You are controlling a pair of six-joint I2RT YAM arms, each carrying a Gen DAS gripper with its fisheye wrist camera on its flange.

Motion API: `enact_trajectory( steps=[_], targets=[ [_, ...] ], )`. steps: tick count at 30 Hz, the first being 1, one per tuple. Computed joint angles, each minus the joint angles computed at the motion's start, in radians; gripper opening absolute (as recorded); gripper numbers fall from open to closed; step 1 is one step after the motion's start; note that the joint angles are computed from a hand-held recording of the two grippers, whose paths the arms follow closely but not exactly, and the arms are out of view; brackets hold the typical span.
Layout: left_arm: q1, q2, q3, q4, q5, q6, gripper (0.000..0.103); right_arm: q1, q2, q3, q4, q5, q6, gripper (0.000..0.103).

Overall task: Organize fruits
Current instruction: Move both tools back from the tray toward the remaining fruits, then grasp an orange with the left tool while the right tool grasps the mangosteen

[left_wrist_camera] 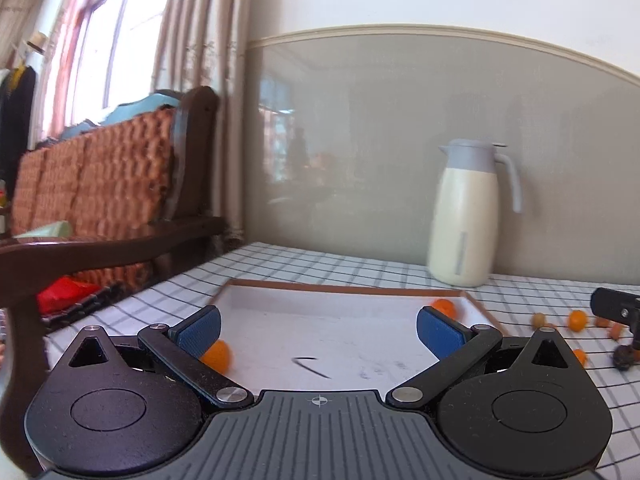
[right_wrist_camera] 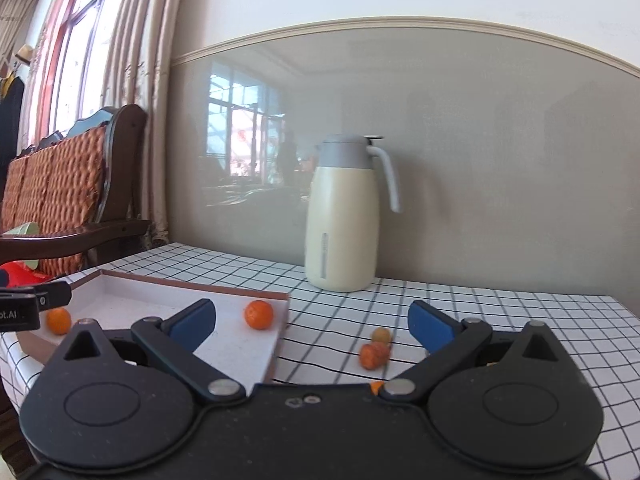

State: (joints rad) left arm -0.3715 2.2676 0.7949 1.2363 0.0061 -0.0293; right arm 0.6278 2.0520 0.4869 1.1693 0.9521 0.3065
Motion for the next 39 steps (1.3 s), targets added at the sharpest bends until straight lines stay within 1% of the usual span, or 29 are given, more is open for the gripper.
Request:
enact_trajectory(
  steps=[4, 6, 8, 11, 13, 15, 17, 20, 23, 25, 27, 29, 30, 31, 32, 34, 36, 38, 39],
  targets=[
    [-0.042, 0.02, -0.01, 0.047, -0.006, -0.006, 0.103, 0.004, -0.02, -0.061, -0.01, 0.044, 0.051, 0.096],
    [-0.061, 0.022, -0.007, 0.04, 0.006, 0.002, 0.103, 0.003, -0.034, -0.084, -0.034, 0.053, 0.083, 0.096],
    [-0.076, 0.025, -0.006, 0.035, 0.047, 0.01, 0.103, 0.006, -0.046, -0.098, -0.067, 0.077, 0.105, 0.096],
    [-0.109, 0.032, -0.013, 0.063, 0.061, 0.01, 0.103, 0.002, -0.059, -0.118, -0.098, 0.101, 0.131, 0.097],
    [-0.134, 0.043, -0.014, 0.092, 0.05, 0.001, 0.103, -0.004, -0.066, -0.132, -0.117, 0.111, 0.149, 0.097],
    [-0.161, 0.052, -0.007, 0.098, 0.023, -0.001, 0.103, -0.016, -0.083, -0.142, -0.177, 0.122, 0.186, 0.097],
    [-0.181, 0.053, 0.007, 0.072, 0.015, -0.007, 0.103, -0.036, -0.103, -0.147, -0.249, 0.107, 0.235, 0.097],
    [-0.214, 0.056, 0.032, 0.036, 0.012, 0.009, 0.103, -0.07, -0.121, -0.183, -0.271, 0.085, 0.273, 0.097],
    [-0.255, 0.064, 0.048, 0.028, -0.001, 0.039, 0.103, -0.112, -0.131, -0.216, -0.271, 0.035, 0.289, 0.097],
    [-0.282, 0.068, 0.064, 0.002, -0.003, 0.06, 0.103, -0.134, -0.12, -0.246, -0.221, 0.006, 0.28, 0.096],
    [-0.307, 0.074, 0.082, -0.012, 0.008, 0.081, 0.103, -0.145, -0.109, -0.263, -0.18, -0.006, 0.26, 0.09],
    [-0.334, 0.086, 0.091, 0.003, 0.003, 0.11, 0.102, -0.164, -0.104, -0.272, -0.167, -0.027, 0.25, 0.076],
    [-0.347, 0.091, 0.098, 0.003, 0.002, 0.126, 0.094, -0.175, -0.096, -0.271, -0.164, -0.037, 0.243, 0.073],
    [-0.357, 0.093, 0.11, -0.01, -0.003, 0.136, 0.082, -0.183, -0.092, -0.27, -0.164, -0.046, 0.236, 0.071],
    [-0.363, 0.093, 0.121, -0.031, 0.002, 0.14, 0.079, -0.193, -0.085, -0.275, -0.144, -0.06, 0.218, 0.068],
    [-0.373, 0.098, 0.153, -0.081, 0.007, 0.135, 0.079, -0.211, -0.071, -0.274, -0.123, -0.074, 0.19, 0.068],
    [-0.378, 0.106, 0.182, -0.126, 0.024, 0.129, 0.078, -0.242, -0.056, -0.281, -0.079, -0.116, 0.157, 0.067],
    [-0.388, 0.116, 0.211, -0.158, 0.023, 0.125, 0.077, -0.27, -0.043, -0.278, -0.063, -0.155, 0.141, 0.058],
    [-0.393, 0.123, 0.231, -0.182, 0.025, 0.123, 0.074, -0.286, -0.034, -0.272, -0.057, -0.178, 0.129, 0.056]
  ],
)
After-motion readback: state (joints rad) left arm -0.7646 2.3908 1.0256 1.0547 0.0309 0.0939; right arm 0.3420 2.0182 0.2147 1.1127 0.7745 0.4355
